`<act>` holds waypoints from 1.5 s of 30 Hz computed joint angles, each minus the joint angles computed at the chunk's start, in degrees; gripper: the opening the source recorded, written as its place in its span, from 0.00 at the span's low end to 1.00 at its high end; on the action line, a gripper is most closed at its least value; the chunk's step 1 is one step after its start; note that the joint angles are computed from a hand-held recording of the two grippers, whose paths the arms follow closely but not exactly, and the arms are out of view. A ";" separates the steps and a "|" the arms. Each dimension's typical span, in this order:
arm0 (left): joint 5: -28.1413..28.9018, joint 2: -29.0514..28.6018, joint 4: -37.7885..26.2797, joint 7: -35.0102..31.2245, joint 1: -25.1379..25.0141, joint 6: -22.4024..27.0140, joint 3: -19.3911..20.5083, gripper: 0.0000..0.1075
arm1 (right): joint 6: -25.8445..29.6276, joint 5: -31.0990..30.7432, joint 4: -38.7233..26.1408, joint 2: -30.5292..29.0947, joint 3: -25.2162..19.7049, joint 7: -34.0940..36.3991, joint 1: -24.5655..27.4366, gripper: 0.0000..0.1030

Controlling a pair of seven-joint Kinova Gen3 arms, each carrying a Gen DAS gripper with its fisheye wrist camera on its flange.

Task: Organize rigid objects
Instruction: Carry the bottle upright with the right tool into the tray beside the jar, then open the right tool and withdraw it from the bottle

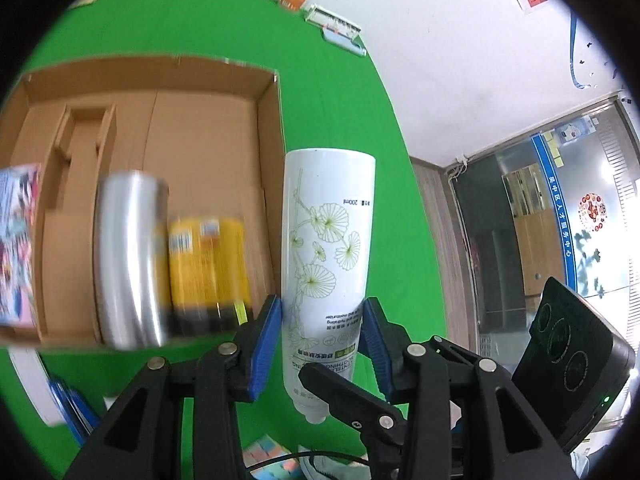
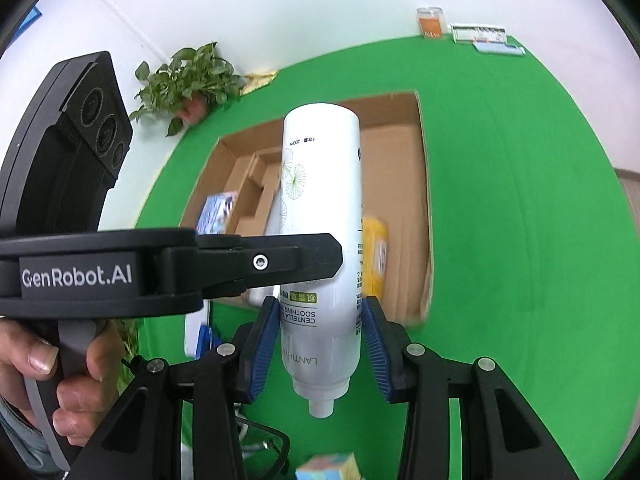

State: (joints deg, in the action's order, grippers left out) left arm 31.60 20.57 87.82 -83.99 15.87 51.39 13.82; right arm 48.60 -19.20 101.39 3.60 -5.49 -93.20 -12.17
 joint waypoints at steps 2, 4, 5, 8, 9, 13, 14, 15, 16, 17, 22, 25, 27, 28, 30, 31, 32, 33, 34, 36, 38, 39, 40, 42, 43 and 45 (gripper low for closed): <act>-0.34 1.84 -2.35 0.53 0.45 0.21 -0.64 0.37 | 0.28 -0.12 -2.58 2.36 -0.96 0.22 1.49 0.39; -1.37 4.41 -5.34 1.28 0.15 1.20 -0.59 0.37 | 0.96 -1.40 -5.42 5.25 0.53 2.40 1.46 0.39; -1.69 5.38 -6.16 1.53 -0.03 1.45 -0.56 0.37 | 1.15 -1.64 -6.41 6.40 0.46 2.70 1.82 0.39; -1.95 8.72 -9.09 1.17 -0.01 3.01 -0.98 0.37 | 1.86 -2.19 -9.67 11.23 0.18 3.44 2.95 0.39; -1.83 9.17 -9.46 0.50 -1.11 4.11 -0.75 0.37 | 1.55 -1.97 -10.35 12.60 -0.02 2.94 2.78 0.39; -1.67 13.45 -12.08 0.11 -1.88 6.56 0.17 0.37 | 0.84 -2.16 -10.61 16.56 -0.49 3.20 4.34 0.39; -1.13 14.41 -12.51 -0.18 -1.21 7.20 -0.67 0.37 | 0.70 -2.30 -10.40 17.34 -0.61 3.26 4.77 0.39; -0.14 15.25 -13.08 -0.66 0.03 8.32 -2.46 0.37 | 0.45 -2.50 -9.90 17.98 -0.77 3.42 5.22 0.39; 1.48 15.90 -13.73 -1.47 1.44 9.48 -4.84 0.38 | 0.20 -2.54 -9.31 18.16 -0.90 3.47 5.49 0.39; 2.60 16.66 -13.98 -2.06 2.31 10.35 -6.19 0.37 | 0.08 -2.48 -8.90 18.72 -0.92 3.41 5.68 0.39; 3.59 19.20 -15.10 -1.88 3.86 12.19 -7.98 0.38 | -2.93 -4.18 -5.00 20.31 -1.92 5.05 7.53 0.39; 1.15 18.92 -15.49 -0.71 3.86 11.45 -6.63 0.37 | -3.92 -3.05 -5.36 20.95 -1.50 2.74 6.72 0.39; -1.67 18.84 -15.97 0.99 1.46 11.23 -1.79 0.36 | -3.75 1.15 -5.53 20.10 0.45 0.29 3.61 0.39; -2.50 18.57 -15.98 1.53 0.37 11.08 0.15 0.36 | -3.90 2.24 -5.48 19.83 0.29 -0.29 3.35 0.39; -6.33 17.67 -16.03 3.22 -1.05 10.62 3.20 0.36 | -4.01 2.25 -5.03 18.88 -0.49 0.21 4.06 0.40; -8.66 16.80 -15.69 4.42 -1.68 9.90 4.65 0.36 | -3.71 2.31 -5.16 18.62 -0.50 -0.16 4.08 0.40; -10.90 15.25 -14.37 5.60 -2.95 8.54 6.76 0.36 | -3.47 2.54 -5.24 18.25 -0.40 -0.71 3.96 0.45; -13.21 14.33 -13.85 6.83 -4.18 7.44 9.03 0.38 | -3.52 3.17 -5.17 17.63 -0.15 -1.58 3.47 0.53; -14.84 12.99 -12.68 7.79 -5.04 6.08 10.31 0.38 | -3.90 4.15 -5.30 17.22 -0.05 -2.49 3.01 0.58; -18.76 8.34 -9.64 10.49 -4.71 3.68 9.68 0.41 | -4.49 8.39 -3.21 13.72 0.91 -5.37 0.66 0.82; -23.42 3.49 -7.10 14.21 -0.68 2.09 5.12 0.68 | -4.50 12.54 -1.60 10.62 1.92 -9.30 -2.19 0.95; -25.75 1.40 -5.82 16.37 1.89 1.31 2.47 0.73 | -4.52 14.76 -0.64 9.15 2.84 -11.64 -4.10 0.99; -28.08 -1.08 -3.88 18.21 4.39 0.00 -0.18 0.74 | -4.11 16.47 0.06 7.73 2.74 -13.76 -4.95 0.99; -32.70 -5.04 -0.75 21.47 9.66 -0.74 -5.03 0.74 | -2.84 18.23 1.30 5.07 1.52 -15.87 -4.82 0.99; -34.49 -6.44 0.33 23.13 12.32 -0.84 -7.44 0.74 | -2.32 19.44 1.78 3.84 1.22 -17.44 -5.31 0.99; -35.28 -9.72 3.51 24.26 17.25 -3.42 -12.22 0.65 | -2.00 21.13 3.77 0.50 0.45 -19.68 -5.65 0.97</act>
